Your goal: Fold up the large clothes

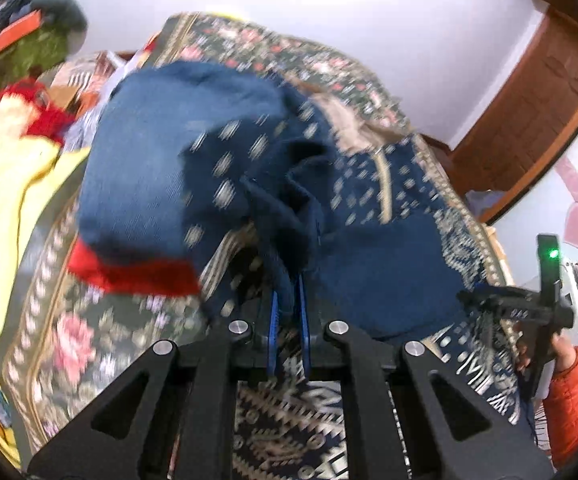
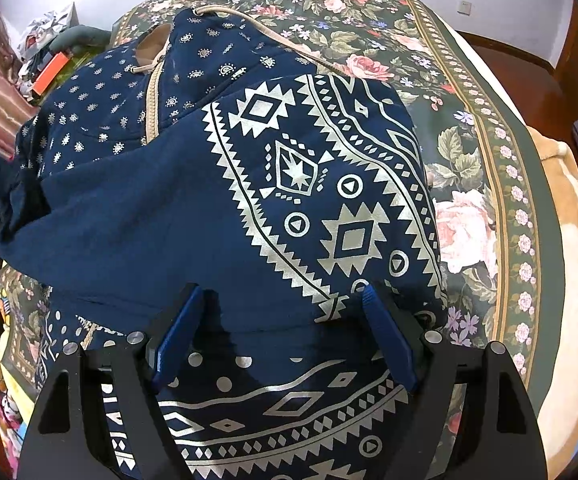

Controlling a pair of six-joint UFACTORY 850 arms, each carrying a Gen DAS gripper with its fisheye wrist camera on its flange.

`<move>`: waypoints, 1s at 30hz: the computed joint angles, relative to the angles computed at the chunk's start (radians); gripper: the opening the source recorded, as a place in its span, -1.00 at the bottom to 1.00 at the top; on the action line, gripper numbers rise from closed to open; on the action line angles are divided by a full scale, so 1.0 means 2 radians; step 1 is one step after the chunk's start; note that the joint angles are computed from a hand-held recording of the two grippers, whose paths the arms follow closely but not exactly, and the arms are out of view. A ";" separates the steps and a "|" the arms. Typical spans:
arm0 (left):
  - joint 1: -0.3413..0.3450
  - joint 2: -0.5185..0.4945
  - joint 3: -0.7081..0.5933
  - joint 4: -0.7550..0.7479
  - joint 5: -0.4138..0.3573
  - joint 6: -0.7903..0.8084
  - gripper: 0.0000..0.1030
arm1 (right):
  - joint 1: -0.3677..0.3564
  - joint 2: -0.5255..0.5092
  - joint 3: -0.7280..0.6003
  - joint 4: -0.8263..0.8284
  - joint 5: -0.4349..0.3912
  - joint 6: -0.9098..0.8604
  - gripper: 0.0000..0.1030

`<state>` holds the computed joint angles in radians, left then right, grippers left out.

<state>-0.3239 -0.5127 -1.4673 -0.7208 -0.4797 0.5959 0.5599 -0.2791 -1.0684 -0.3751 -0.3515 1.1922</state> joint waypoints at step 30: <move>-0.009 0.029 -0.003 0.156 0.049 -0.134 0.26 | -0.015 0.041 -0.022 -0.048 -0.043 0.060 0.53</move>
